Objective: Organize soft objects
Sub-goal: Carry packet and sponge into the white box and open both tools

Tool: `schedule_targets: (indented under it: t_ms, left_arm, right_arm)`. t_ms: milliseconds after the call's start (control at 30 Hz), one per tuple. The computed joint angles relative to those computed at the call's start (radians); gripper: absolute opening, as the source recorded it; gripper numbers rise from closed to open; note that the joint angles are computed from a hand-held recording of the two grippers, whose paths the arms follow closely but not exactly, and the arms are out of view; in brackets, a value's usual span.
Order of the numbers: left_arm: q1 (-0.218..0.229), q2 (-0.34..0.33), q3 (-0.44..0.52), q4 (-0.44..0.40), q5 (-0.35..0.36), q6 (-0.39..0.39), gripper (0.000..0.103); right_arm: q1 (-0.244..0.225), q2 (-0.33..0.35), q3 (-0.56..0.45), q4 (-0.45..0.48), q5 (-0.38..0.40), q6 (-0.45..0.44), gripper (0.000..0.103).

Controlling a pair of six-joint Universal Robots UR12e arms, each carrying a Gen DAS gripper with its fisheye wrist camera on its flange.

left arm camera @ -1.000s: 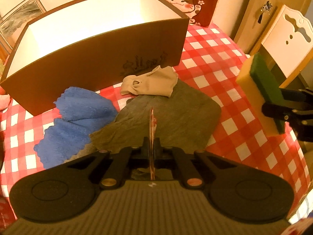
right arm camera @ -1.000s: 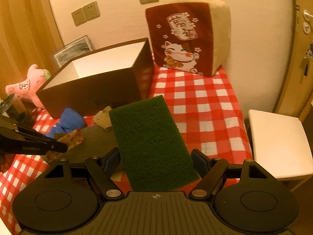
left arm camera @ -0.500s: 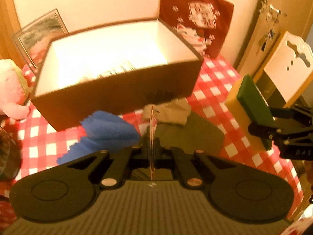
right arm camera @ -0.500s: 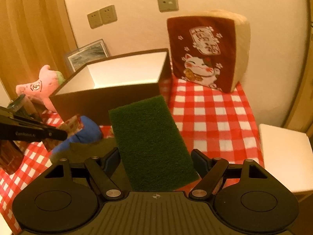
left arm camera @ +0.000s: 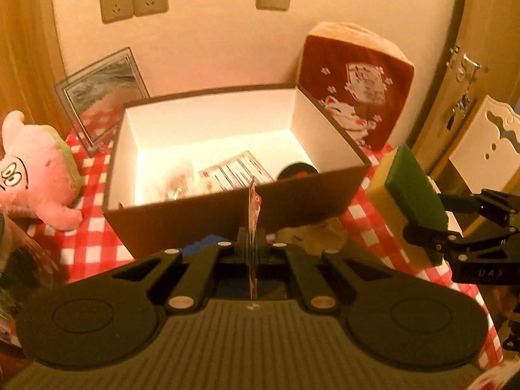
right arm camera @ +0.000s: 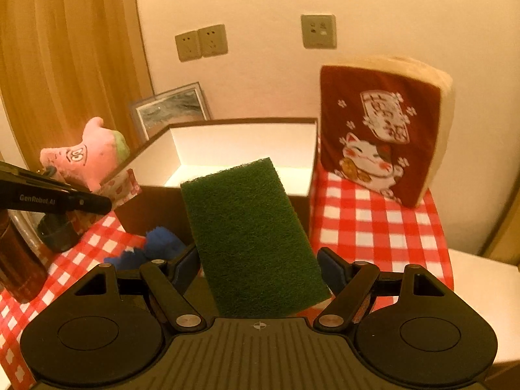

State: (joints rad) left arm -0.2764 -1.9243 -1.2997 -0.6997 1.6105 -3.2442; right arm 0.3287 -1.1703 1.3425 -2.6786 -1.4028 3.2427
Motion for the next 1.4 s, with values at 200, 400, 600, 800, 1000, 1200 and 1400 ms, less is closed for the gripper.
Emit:
schedule_targets:
  t_ms: [200, 400, 600, 800, 1000, 1200, 1400]
  left_arm:
    - [0.018, -0.019, 0.029, 0.013, 0.003, -0.001, 0.003]
    - [0.033, -0.056, 0.084, 0.015, -0.005, 0.006, 0.003]
    - [0.044, -0.114, 0.168, -0.013, -0.004, 0.007, 0.003]
    - [0.057, -0.183, 0.271, -0.071, -0.013, -0.002, 0.003]
    - [0.062, -0.254, 0.376, -0.136, -0.017, 0.014, 0.003]
    - [0.058, -0.318, 0.471, -0.189, -0.017, 0.04, 0.003]
    - [0.057, -0.372, 0.557, -0.226, -0.024, 0.043, 0.009]
  right_arm:
    - [0.004, 0.043, -0.069, -0.006, 0.002, -0.015, 0.077]
    - [0.006, 0.102, -0.165, 0.005, 0.009, -0.016, 0.077]
    - [0.008, 0.175, -0.283, 0.052, 0.017, 0.002, 0.077]
    - [0.01, 0.255, -0.413, 0.128, 0.007, 0.012, 0.077]
    - [0.011, 0.33, -0.539, 0.222, -0.015, 0.045, 0.077]
    - [0.014, 0.394, -0.648, 0.312, -0.056, 0.019, 0.077]
    - [0.008, 0.439, -0.722, 0.36, -0.066, 0.03, 0.078]
